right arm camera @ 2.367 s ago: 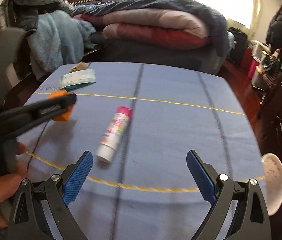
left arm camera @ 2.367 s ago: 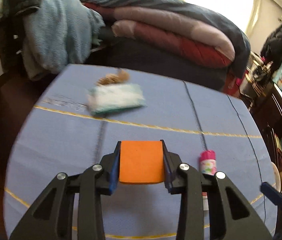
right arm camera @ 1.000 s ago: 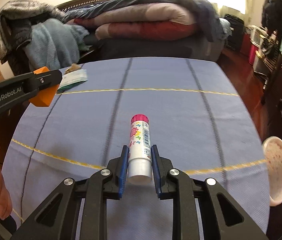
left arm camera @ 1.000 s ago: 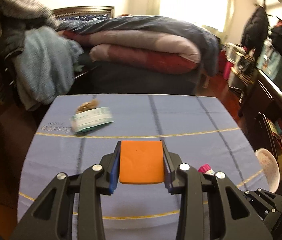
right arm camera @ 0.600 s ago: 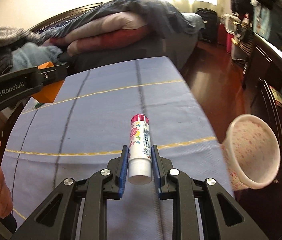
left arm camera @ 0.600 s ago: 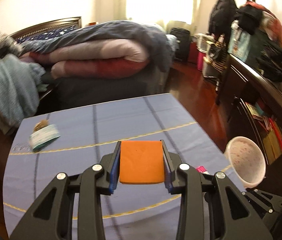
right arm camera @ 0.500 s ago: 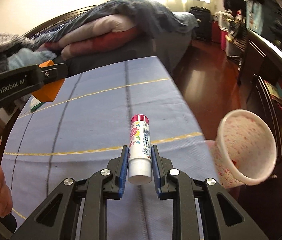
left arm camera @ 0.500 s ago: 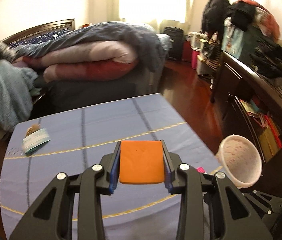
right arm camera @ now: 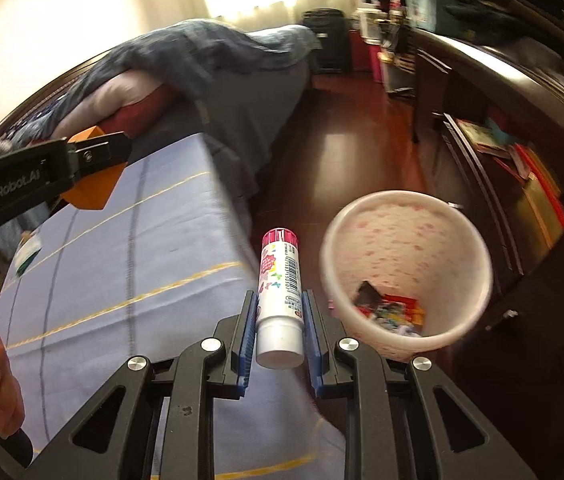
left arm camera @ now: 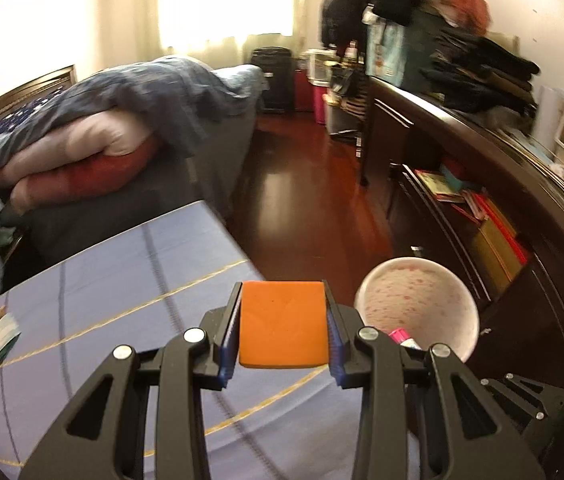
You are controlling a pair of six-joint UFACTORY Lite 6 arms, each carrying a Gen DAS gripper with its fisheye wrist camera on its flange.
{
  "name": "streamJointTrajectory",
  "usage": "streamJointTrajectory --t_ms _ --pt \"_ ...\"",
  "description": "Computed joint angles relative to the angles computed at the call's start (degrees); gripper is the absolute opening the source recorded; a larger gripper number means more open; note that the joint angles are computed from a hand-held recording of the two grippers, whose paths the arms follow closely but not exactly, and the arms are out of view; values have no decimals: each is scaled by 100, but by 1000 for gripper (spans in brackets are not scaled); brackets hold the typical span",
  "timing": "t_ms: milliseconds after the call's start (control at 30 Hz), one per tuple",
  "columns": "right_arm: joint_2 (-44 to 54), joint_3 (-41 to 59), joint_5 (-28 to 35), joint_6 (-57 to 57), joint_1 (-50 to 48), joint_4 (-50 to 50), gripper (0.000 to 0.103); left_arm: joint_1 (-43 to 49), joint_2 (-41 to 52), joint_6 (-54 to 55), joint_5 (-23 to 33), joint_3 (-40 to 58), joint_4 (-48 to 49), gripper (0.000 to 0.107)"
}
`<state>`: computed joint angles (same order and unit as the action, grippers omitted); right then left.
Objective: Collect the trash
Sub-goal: 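Carry the orange block and glue stick over the bucket and open both tools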
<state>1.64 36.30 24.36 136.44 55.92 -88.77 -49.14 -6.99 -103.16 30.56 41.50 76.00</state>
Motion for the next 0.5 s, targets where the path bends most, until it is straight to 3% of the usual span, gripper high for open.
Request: streamJointTrajectory --t_ms 500 --pt "-947 -1357 -390 827 -2004 -1412 23 -295 2796 157 -615 2575 210 36"
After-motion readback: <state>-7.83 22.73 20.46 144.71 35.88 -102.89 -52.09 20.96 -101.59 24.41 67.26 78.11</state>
